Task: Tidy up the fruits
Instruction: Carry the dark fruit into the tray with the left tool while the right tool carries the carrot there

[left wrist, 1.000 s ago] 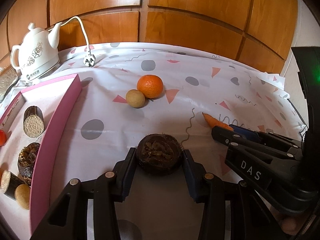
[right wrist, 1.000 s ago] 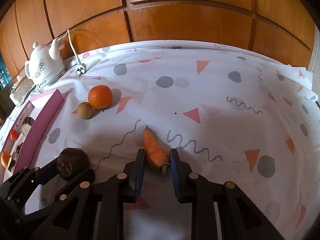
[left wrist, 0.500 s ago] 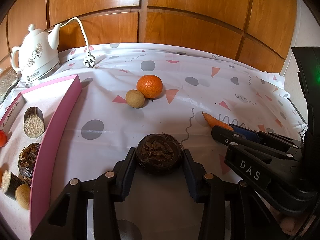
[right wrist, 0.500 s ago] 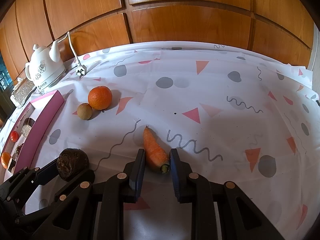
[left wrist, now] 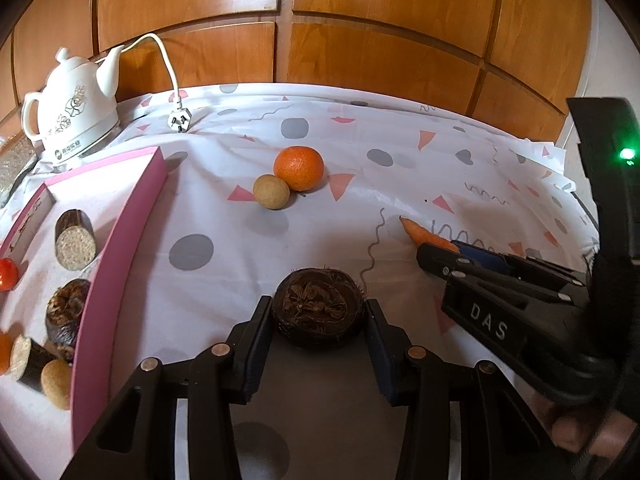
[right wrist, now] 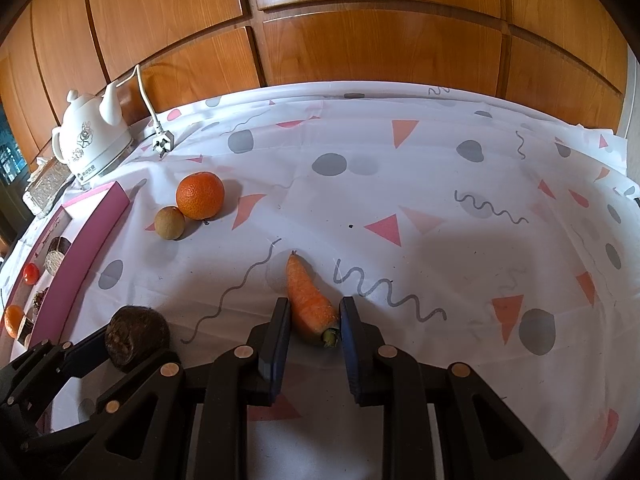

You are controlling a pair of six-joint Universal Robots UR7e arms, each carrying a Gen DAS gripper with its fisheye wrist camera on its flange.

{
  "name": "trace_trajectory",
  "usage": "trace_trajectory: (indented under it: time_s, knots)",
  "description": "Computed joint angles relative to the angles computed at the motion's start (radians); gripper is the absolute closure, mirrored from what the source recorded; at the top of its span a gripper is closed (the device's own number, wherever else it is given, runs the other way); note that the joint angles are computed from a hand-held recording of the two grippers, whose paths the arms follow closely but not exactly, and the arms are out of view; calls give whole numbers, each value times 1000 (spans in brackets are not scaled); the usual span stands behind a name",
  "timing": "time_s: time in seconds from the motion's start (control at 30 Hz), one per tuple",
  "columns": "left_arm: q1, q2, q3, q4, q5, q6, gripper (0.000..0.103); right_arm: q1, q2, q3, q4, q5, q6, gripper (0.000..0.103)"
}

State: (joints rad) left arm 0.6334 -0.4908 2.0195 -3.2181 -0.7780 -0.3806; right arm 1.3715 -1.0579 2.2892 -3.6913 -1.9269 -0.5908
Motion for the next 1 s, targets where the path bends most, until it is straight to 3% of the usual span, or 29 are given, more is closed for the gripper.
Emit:
trace_trajectory:
  time_s: [0.33, 1.0]
  knots:
    - [-33, -66, 73, 43, -22, -98, 58, 9, 14, -4, -20, -22, -17, 78]
    - [-79, -250, 219, 62, 88, -204, 58, 64, 60, -20, -68, -145, -91, 79]
